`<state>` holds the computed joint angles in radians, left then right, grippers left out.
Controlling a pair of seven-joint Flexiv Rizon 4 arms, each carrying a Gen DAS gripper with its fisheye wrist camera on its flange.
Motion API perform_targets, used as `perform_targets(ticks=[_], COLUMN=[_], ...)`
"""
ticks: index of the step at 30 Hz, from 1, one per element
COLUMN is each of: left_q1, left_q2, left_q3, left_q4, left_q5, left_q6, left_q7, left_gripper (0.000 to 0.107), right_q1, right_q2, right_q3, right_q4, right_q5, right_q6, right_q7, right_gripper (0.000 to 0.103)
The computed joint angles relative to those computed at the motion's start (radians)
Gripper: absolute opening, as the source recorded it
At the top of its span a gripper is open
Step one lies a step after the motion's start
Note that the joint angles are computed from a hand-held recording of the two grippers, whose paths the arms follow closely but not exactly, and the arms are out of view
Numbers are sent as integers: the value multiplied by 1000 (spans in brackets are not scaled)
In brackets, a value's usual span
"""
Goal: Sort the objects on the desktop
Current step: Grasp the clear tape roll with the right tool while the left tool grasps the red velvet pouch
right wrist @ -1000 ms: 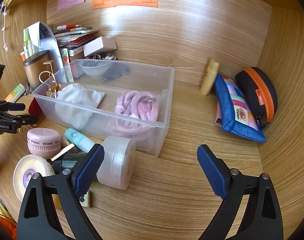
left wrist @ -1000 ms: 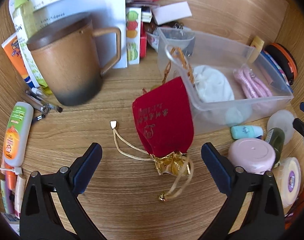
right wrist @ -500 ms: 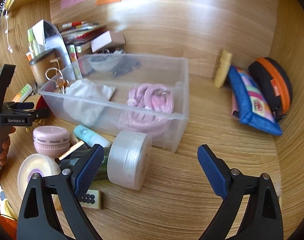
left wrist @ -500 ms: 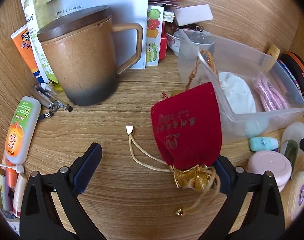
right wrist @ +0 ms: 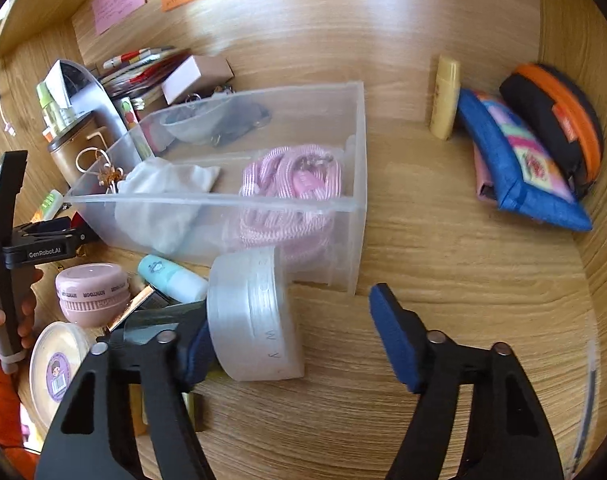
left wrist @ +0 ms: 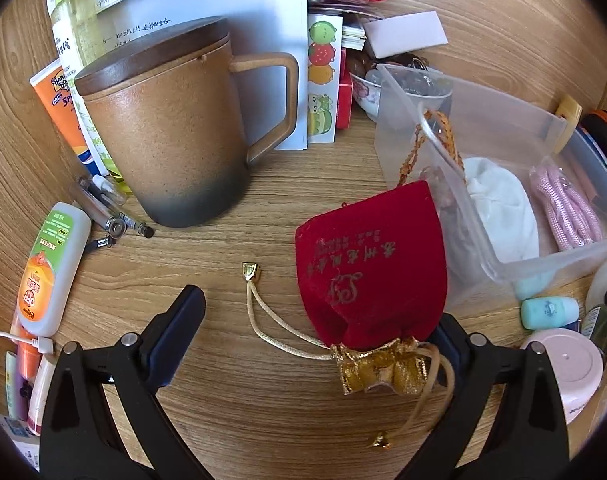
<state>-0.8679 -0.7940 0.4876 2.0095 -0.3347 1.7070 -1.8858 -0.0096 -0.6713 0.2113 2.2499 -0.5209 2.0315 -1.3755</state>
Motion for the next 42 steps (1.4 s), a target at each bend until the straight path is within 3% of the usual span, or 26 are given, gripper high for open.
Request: perform_targets(ticks=[3, 6, 8, 10, 15, 21, 31, 36, 40, 42], left_q1=[-8, -26, -21, 27, 17, 9, 147, 200, 211, 254], left_q2=[-3, -9, -7, 8, 11, 18, 80, 103, 114, 117], left_q3=[10, 32, 28, -20, -14, -12, -190, -267, -299, -336], left_q4=[1, 0, 1, 10, 26, 47, 140, 184, 206, 209], left_q5=[-2, -4, 2, 17, -5, -34, -85, -112, -156, -149], left_q6=[-2, -13, -14, 8, 23, 47, 191, 254, 280, 297], left_q7=[-4, -14, -17, -12, -7, 3, 66, 99, 144, 169], left_gripper=[100, 100, 92, 83, 77, 64, 43, 39, 30, 26], right_q1=[-134, -145, -139, -129, -152, -100, -150, -184, -160, -161], right_q2=[-36, -40, -39, -37, -40, -25, -33, -34, -19, -10], right_q3=[104, 116, 111, 103, 119, 74, 92, 93, 58, 48], right_q4=[-33, -30, -25, -21, -21, -2, 4, 12, 28, 34], right_q5=[-130, -145, -147, -144, -171, -141, -211, -280, -282, -294], right_q6=[-72, -76, -66, -61, -66, -20, 15, 49, 83, 99], right_q7=[57, 52, 44, 40, 47, 21, 62, 104, 114, 124], right_gripper=[44, 35, 31, 30, 30, 27, 27, 27, 27, 27])
